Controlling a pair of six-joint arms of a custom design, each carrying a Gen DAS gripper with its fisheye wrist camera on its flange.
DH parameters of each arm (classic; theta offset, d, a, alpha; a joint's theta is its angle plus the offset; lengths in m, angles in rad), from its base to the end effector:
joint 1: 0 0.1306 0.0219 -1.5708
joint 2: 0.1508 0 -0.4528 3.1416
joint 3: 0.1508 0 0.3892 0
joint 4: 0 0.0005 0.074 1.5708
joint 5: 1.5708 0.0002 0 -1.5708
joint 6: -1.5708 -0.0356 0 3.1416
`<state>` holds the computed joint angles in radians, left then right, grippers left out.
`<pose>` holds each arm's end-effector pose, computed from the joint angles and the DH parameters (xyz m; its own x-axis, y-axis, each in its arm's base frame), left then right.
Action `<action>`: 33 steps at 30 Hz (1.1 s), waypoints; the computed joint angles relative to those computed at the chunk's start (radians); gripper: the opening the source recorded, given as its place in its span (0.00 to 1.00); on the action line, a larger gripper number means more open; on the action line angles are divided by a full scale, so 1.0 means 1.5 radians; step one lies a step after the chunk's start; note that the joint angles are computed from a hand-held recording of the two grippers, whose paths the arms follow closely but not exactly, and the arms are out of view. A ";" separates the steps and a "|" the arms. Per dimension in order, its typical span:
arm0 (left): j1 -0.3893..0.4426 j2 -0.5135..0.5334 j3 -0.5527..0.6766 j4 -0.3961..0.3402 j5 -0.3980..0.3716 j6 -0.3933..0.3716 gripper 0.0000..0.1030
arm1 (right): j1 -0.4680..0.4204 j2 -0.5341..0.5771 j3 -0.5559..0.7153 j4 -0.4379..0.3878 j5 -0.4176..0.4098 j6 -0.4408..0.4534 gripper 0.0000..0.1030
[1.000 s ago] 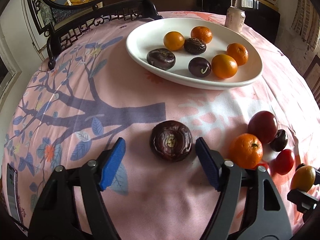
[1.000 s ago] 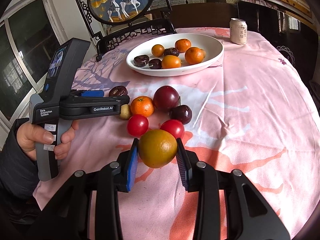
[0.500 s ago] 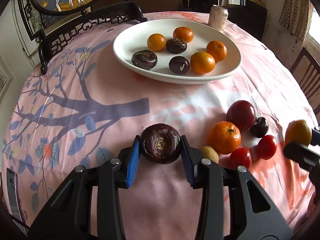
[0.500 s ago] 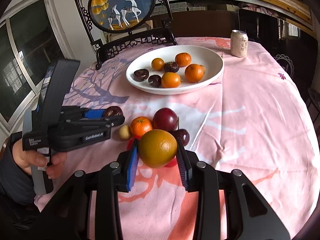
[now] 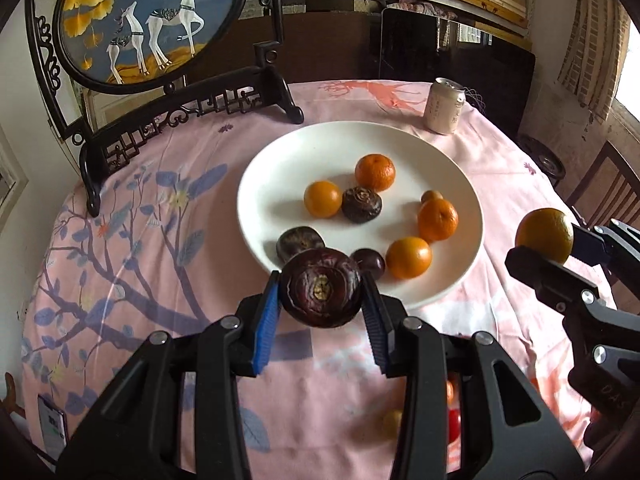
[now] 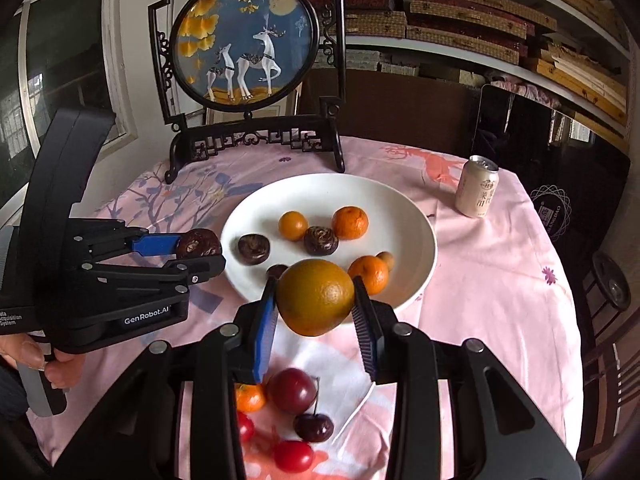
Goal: Organize fruits
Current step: 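Release passion fruit onto plate with left tool while right tool releases citrus, then move both tools back over the remaining fruit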
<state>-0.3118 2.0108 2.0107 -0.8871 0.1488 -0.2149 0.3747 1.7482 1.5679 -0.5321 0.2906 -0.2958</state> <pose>0.6951 -0.2301 0.4218 -0.6372 0.4270 -0.6416 0.5409 0.8408 0.0224 0.5925 0.2215 0.4186 -0.6253 0.0542 -0.7785 0.0350 0.9985 0.0414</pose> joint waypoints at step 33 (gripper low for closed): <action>0.006 -0.010 -0.041 0.072 -0.024 0.074 0.76 | -0.024 0.023 -0.006 0.029 -0.026 -0.067 0.55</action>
